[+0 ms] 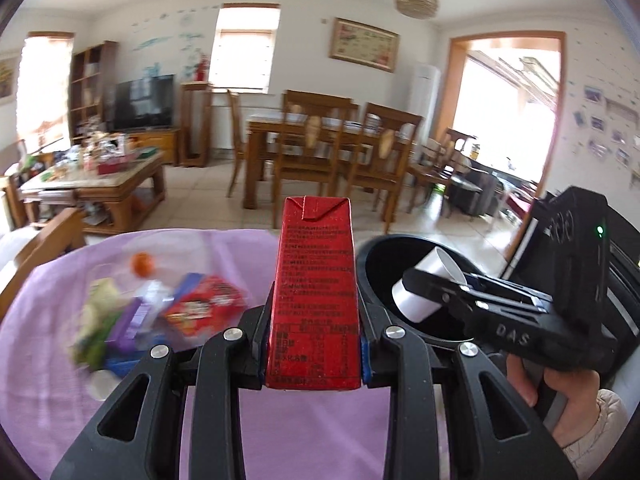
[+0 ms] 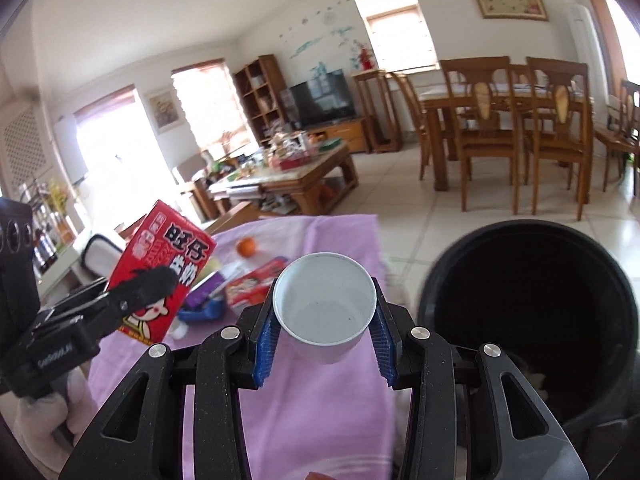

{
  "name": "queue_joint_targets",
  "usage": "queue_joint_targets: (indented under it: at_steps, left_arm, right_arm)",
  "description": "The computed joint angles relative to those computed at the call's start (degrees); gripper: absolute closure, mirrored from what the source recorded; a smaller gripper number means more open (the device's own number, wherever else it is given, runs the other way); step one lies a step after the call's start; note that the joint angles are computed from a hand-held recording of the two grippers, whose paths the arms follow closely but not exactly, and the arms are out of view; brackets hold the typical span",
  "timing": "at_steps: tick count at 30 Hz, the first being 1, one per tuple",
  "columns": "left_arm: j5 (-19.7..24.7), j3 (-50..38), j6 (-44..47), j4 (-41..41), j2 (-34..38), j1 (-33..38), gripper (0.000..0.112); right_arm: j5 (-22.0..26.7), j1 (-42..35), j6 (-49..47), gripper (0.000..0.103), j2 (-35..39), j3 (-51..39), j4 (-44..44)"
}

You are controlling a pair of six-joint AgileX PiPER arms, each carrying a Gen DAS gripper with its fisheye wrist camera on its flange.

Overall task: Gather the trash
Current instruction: 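Carry the carton and cup to the black bin and open both tools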

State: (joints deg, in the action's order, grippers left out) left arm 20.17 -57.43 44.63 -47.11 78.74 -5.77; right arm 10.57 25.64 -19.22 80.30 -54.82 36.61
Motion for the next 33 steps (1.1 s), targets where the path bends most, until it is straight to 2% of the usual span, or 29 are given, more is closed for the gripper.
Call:
queue_joint_targets:
  at_steps: [8,14,17,23,26,33]
  left_arm:
    - [-2.58,-4.85,-3.48,0.53,9.43,-10.39,0.081]
    - [-1.62,-10.81,-9.07,4.35,16.92,-14.26,0.081]
    - [-1.13,-13.18,-11.96,6.34,19.9,-15.51,0.081]
    - [3.62,-20.71,-14.78,4.63,27.43,-15.18,0.081]
    - [6.46,-26.06,-19.48,7.54,31.73,-15.42,0.081]
    - [7.76,-30.77,-27.01,13.99,35.58,-17.08,0.081]
  right_arm:
    - [6.8,-18.62,-34.95,0.062,-4.18,8.33,32.62]
    - [13.99,-30.62,-49.53,0.062,-1.38,11.4,44.43]
    - [14.77,-32.73,-54.03,0.062,1.42,11.69,48.61]
    - [13.68,-33.16,-57.73,0.062,7.3,9.96,53.38]
    - [13.71,-33.48,-58.88,0.062,9.66,8.84,55.04]
    - [13.96,-34.01,-59.82,0.062,12.77,6.55,55.95]
